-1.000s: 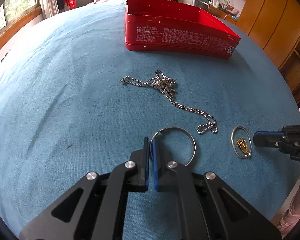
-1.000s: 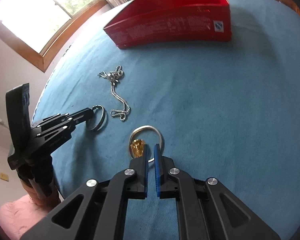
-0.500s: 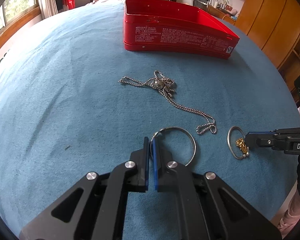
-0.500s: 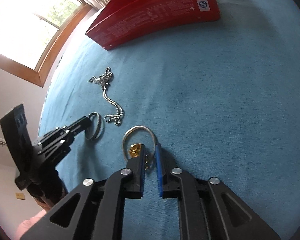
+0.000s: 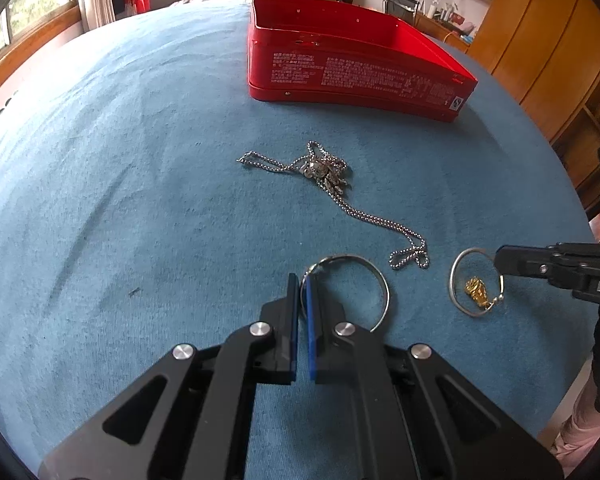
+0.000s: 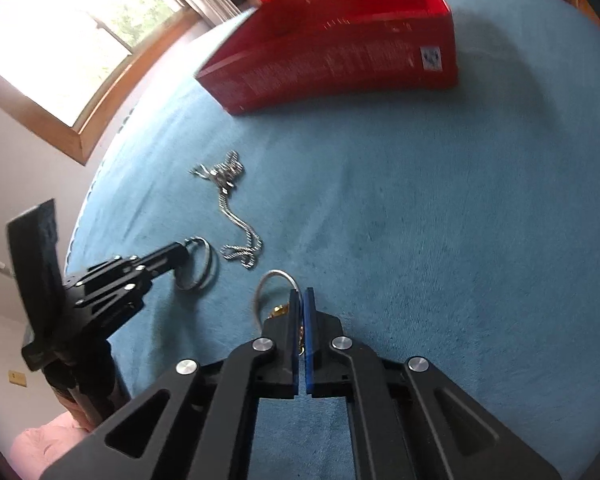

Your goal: Organize jewelry

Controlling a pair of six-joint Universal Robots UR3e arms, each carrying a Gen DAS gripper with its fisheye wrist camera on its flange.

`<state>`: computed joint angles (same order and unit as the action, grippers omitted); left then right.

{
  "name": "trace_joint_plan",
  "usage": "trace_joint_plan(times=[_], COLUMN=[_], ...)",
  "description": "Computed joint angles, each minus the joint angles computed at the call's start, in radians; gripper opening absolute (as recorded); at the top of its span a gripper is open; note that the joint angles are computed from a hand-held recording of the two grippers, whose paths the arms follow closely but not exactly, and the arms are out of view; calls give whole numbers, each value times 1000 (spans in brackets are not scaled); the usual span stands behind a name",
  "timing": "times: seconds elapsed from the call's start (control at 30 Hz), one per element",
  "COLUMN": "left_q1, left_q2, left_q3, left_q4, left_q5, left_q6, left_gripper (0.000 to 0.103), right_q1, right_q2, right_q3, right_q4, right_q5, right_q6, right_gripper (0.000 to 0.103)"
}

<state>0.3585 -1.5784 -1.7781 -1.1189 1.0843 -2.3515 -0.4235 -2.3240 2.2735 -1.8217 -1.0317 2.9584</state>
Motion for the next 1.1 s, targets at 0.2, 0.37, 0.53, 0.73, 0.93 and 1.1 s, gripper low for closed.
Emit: trace_joint_plan(times=[0.2, 0.37, 0.53, 0.73, 0.93, 1.1], left_q1=[17, 26, 25, 22, 29, 41], left_q2=[21, 30, 15, 6, 13, 16], left_q3=[6, 9, 14, 7, -5, -7], left_q4=[-34, -49, -49, -28, -36, -52], left_q5=[-24, -29, -18, -15, -18, -28], left_q6=[18, 33, 32, 18, 33, 46], left_gripper=[2, 2, 2, 2, 2, 2], right_q1=[62, 119, 172, 208, 233, 238], right_q2=[21, 92, 144, 197, 165, 223], right_q3=[-34, -33, -36, -67, -72, -62], right_q4=[-15, -85, -149, -124, -59, -77], right_q5=[1, -13, -44, -52, -92, -57], right_q6=[8, 47, 77, 92, 139, 189], right_gripper=[1, 1, 0, 4, 9, 25])
